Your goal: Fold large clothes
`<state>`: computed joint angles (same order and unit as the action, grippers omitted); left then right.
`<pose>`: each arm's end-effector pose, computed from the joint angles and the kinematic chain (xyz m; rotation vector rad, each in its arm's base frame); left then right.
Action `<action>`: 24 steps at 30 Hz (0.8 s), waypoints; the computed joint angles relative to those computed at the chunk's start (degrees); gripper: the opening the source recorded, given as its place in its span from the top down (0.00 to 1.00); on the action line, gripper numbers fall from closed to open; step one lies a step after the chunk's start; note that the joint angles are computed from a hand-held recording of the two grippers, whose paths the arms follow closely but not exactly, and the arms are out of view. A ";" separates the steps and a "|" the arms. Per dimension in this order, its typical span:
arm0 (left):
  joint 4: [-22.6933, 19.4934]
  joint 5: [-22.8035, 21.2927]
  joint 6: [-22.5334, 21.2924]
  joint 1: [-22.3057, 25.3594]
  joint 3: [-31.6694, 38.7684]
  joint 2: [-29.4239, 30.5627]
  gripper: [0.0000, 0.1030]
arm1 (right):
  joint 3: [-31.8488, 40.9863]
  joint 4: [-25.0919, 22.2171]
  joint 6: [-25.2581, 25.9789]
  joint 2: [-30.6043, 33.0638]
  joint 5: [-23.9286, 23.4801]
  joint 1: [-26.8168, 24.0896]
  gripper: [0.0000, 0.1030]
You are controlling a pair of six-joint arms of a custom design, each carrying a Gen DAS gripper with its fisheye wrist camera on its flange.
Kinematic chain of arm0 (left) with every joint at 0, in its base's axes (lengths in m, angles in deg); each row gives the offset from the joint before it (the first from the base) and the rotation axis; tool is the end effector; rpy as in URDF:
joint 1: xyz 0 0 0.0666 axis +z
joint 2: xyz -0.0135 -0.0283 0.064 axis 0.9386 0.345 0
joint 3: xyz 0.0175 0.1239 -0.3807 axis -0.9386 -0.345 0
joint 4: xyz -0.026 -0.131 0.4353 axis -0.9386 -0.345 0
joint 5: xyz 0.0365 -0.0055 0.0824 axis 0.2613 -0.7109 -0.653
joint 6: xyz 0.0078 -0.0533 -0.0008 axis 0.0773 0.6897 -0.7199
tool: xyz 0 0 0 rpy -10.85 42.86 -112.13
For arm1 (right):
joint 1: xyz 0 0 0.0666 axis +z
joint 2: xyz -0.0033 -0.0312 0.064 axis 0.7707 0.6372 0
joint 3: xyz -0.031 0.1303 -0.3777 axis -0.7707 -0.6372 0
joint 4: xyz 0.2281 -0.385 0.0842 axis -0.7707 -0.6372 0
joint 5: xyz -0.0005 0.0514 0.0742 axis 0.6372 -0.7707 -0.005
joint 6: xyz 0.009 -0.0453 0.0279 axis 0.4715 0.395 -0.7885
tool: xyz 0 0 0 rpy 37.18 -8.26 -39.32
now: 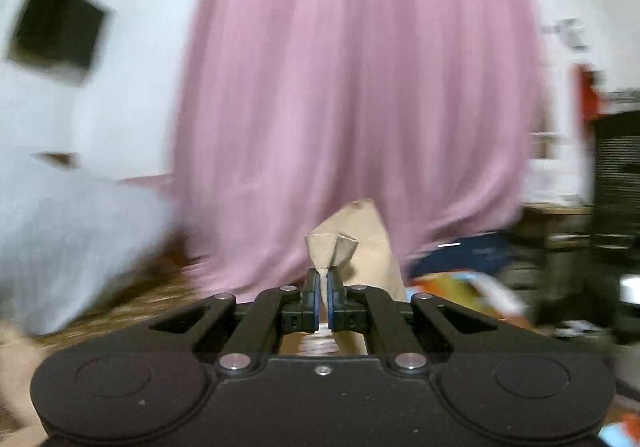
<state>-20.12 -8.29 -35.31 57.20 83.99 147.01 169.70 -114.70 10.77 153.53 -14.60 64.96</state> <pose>0.4252 -0.1019 0.5449 0.4110 2.1259 -0.2711 0.4564 0.1033 0.7097 0.1307 1.7085 -0.1215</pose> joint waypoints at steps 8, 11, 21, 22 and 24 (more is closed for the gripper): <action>3.17 -1.56 6.12 2.42 -0.02 -1.10 0.00 | 3.15 -3.77 -5.55 10.03 -11.04 11.13 0.94; 5.29 -3.41 7.78 3.27 -0.32 -1.39 0.00 | -0.96 -1.91 -5.29 10.14 -10.10 13.58 0.88; 5.41 -9.69 7.01 2.59 0.43 2.63 0.00 | -20.74 -1.65 -9.01 -4.74 -9.41 9.76 0.17; 4.28 -10.54 6.84 2.15 1.23 3.87 0.00 | -21.82 -3.29 -9.97 -6.05 -7.33 8.76 0.15; 3.14 -13.33 6.27 1.04 1.70 5.76 0.00 | -22.84 -6.64 -13.77 -6.97 -3.37 5.65 0.15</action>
<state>-16.98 -21.62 -29.03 58.24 85.69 152.77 146.86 -121.34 -3.01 146.55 -17.97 70.61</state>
